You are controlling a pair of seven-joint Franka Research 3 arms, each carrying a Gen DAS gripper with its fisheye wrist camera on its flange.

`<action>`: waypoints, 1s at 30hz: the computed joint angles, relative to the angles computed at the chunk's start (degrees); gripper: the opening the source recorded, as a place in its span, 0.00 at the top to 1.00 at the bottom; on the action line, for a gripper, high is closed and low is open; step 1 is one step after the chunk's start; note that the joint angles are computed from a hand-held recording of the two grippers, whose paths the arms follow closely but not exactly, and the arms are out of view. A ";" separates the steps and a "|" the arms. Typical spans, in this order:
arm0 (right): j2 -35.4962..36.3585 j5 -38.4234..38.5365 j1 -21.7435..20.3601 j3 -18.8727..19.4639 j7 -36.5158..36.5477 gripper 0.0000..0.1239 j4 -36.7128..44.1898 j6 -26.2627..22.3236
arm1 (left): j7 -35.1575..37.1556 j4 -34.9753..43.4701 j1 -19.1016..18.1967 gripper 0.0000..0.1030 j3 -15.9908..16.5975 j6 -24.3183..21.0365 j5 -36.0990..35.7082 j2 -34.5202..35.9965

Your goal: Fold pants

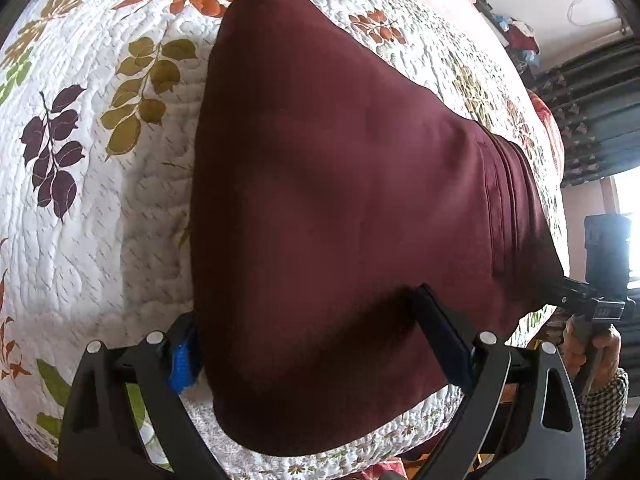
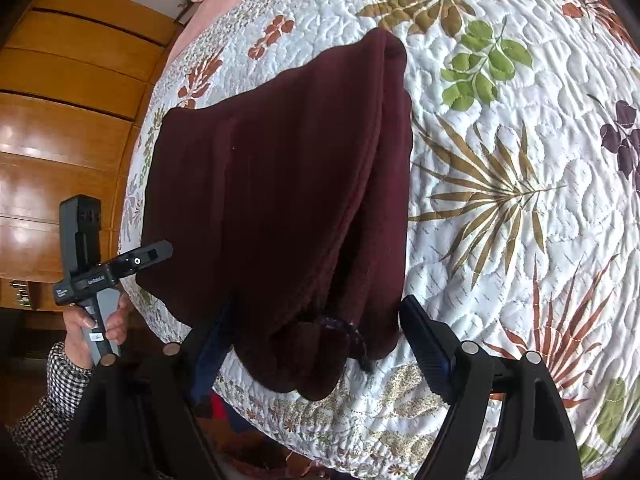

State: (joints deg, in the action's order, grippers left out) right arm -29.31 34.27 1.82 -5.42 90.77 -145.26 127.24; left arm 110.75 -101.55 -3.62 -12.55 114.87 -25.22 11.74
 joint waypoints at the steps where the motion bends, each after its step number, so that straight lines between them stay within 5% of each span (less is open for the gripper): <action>1: 0.61 0.56 0.27 -0.02 -0.02 0.33 0.20 0.31 | -0.09 -0.07 -0.11 0.09 -0.04 0.15 0.15 0.02; 24: 3.59 12.46 0.68 -1.99 -8.11 0.33 -0.88 2.05 | -1.03 -1.15 -0.28 0.07 -0.55 1.81 -1.73 0.38; 30: 2.26 11.33 0.57 -1.49 -8.03 0.38 -1.77 2.76 | 0.43 -1.89 0.07 0.23 -0.46 2.26 -3.55 -0.26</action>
State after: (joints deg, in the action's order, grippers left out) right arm -27.05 45.61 2.39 -6.91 82.74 -147.03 130.00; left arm 111.17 -103.44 -3.55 -13.01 117.13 -28.77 11.48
